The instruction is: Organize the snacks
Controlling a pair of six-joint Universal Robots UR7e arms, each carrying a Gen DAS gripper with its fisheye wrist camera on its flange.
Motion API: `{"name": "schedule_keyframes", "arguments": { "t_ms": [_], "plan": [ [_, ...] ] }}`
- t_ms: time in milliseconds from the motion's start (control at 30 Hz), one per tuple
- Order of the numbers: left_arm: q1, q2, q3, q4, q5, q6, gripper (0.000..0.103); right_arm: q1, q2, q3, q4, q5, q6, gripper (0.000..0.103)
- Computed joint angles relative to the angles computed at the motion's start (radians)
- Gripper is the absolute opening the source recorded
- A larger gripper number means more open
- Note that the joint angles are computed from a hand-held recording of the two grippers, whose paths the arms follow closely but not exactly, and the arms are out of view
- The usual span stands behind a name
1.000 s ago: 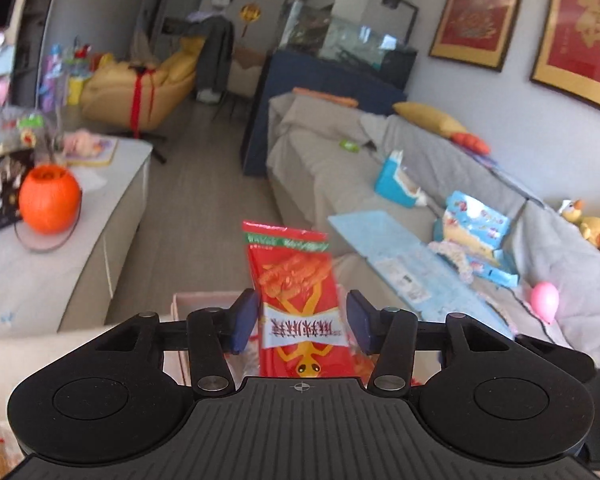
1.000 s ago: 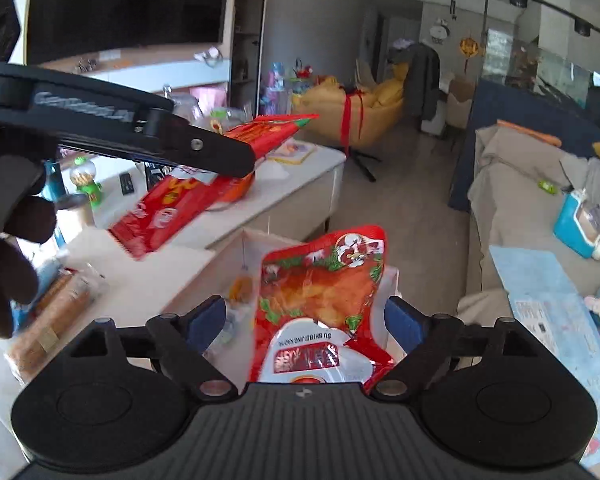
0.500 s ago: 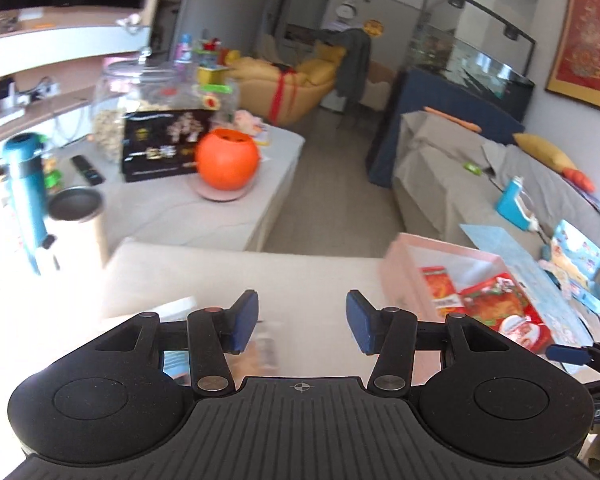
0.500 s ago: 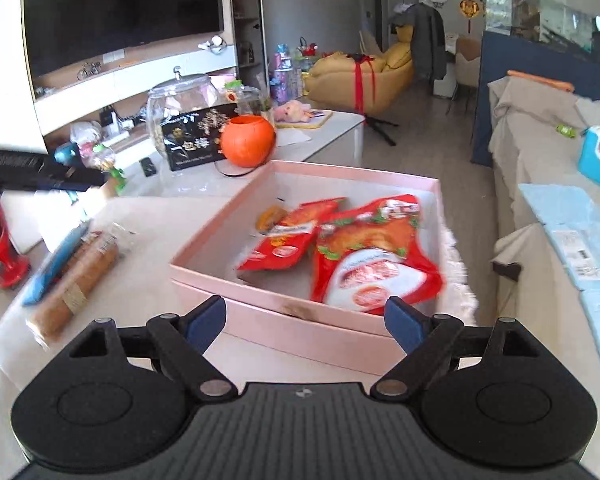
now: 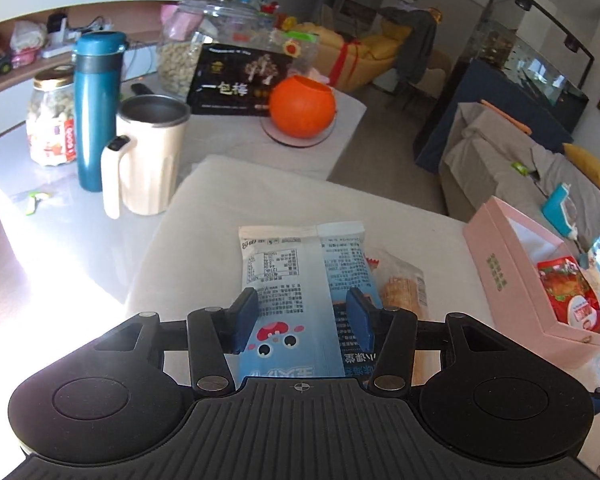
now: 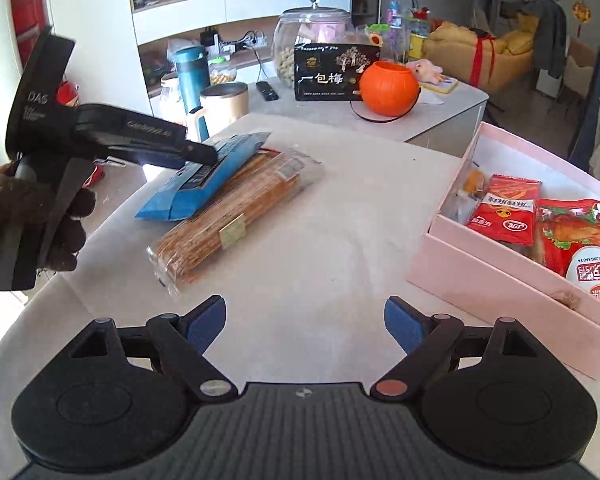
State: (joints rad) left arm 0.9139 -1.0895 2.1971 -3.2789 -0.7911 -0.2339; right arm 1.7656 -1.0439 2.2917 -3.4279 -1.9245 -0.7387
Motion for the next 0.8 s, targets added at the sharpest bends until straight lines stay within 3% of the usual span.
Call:
{"name": "schedule_keyframes", "arguments": {
  "t_ms": [167, 300, 367, 500, 633, 767, 800],
  "plan": [
    [-0.032, 0.007, 0.024, 0.025, -0.141, 0.014, 0.051, 0.028, 0.004, 0.034, -0.081, -0.059, -0.064, 0.087],
    [-0.060, 0.004, 0.054, 0.070, -0.205, 0.013, 0.049, 0.007, -0.054, 0.048, -0.042, -0.013, 0.003, 0.087],
    [-0.078, -0.009, 0.074, 0.094, -0.182, 0.002, 0.049, -0.010, -0.079, 0.038, -0.003, 0.018, 0.075, 0.087],
    [-0.128, -0.038, 0.105, 0.171, 0.020, -0.057, 0.044, -0.031, -0.069, 0.006, -0.013, 0.026, 0.170, 0.087],
    [-0.109, -0.089, 0.124, 0.147, -0.027, -0.104, 0.044, -0.032, 0.008, -0.057, -0.041, -0.021, 0.217, 0.081],
    [-0.137, -0.094, 0.128, 0.129, -0.004, -0.090, 0.044, -0.035, 0.065, -0.122, 0.045, 0.005, 0.262, 0.080],
    [-0.144, -0.092, 0.127, 0.126, -0.003, -0.085, 0.044, -0.034, 0.076, -0.128, 0.059, 0.012, 0.262, 0.075]
  ]
}}
